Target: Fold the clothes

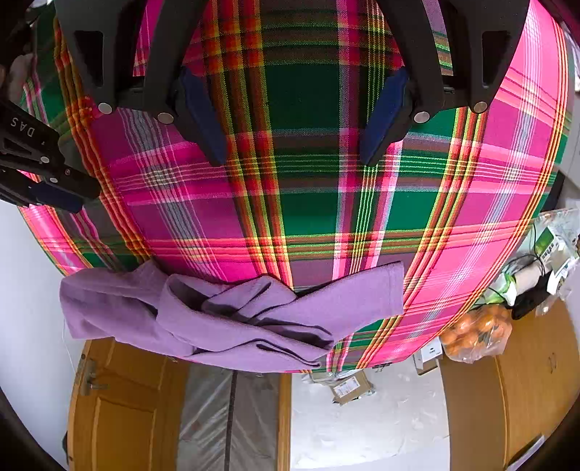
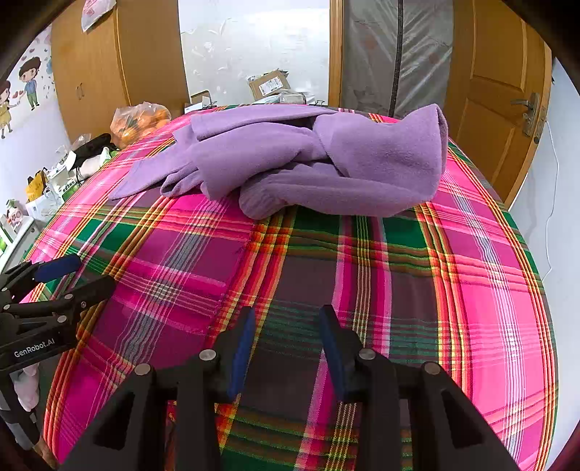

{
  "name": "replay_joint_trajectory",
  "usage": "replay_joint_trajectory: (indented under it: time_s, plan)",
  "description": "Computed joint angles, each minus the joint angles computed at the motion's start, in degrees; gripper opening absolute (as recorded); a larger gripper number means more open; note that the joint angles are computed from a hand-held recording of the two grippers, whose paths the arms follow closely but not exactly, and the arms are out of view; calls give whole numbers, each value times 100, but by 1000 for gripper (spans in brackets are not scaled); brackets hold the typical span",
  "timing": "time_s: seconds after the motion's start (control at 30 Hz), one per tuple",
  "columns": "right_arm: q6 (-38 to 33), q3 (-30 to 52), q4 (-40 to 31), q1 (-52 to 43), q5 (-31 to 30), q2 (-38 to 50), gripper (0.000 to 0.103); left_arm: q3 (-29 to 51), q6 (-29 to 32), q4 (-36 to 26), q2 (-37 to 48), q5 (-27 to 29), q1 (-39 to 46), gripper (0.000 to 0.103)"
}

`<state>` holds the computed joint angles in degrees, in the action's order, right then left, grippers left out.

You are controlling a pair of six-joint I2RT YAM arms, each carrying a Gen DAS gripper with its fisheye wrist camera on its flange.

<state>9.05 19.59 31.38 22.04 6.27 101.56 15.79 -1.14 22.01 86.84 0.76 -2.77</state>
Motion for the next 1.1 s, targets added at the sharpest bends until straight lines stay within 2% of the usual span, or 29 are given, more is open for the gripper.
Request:
replay_joint_trajectory:
  time_s: [0.83,1.1]
  plan:
    - [-25,7,-10,4,-5,7,40,-10,-48,-34,-37,-58,-34,78]
    - [-10,7,-28,0,-24,-5,40,208,-107,-451,-36,-88,-59,78]
